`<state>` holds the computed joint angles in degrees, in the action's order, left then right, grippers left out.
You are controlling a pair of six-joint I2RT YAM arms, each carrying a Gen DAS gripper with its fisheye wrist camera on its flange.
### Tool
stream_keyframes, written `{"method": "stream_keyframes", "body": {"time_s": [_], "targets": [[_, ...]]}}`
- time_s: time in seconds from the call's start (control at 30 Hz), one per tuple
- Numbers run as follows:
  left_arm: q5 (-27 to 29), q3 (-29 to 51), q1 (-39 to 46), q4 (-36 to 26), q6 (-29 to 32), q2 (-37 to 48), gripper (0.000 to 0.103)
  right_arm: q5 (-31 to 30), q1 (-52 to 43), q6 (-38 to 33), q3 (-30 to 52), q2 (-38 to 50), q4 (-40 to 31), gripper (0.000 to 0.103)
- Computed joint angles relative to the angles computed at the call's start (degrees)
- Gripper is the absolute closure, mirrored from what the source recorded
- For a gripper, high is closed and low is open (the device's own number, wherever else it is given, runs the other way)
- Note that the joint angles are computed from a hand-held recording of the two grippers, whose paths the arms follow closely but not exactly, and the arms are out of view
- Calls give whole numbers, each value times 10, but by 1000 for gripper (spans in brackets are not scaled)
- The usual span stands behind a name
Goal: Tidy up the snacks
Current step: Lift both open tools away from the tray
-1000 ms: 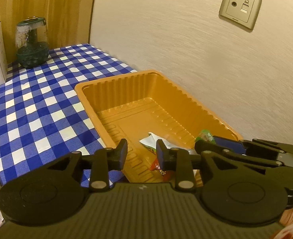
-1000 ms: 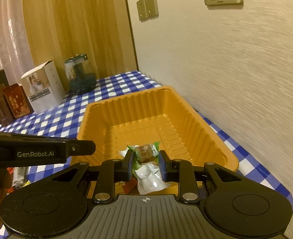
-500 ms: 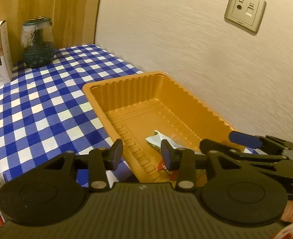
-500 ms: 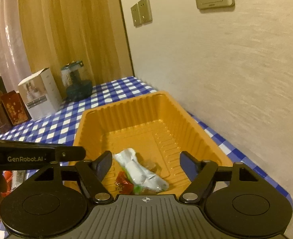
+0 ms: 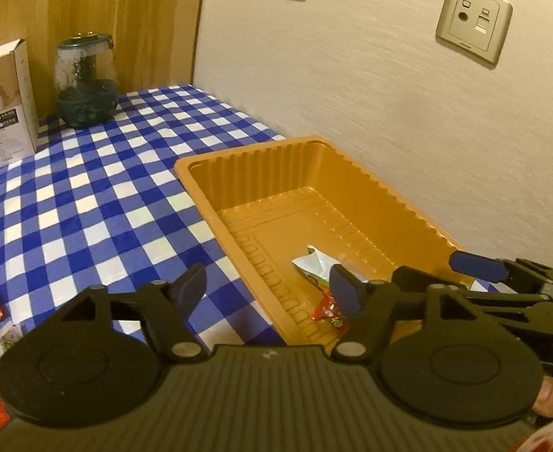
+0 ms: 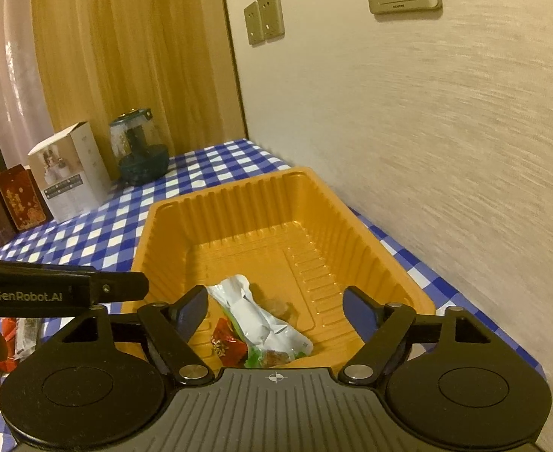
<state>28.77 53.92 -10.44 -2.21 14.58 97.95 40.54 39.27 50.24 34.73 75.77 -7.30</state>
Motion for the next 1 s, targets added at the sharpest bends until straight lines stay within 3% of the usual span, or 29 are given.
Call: {"method": "stream_keyframes", "body": {"time_s": [0.23,0.33,1.0], "targets": [[-20,-18,5,37,-2,-10,9,2,-1,2,6,3,-5,14],[-24,-23,10,42,2,-14,5,4,1,3,11,6,-13,14],[-2,-44,94,34,16,-64,0,-5,41,-32,103,75,-40,13]]}}
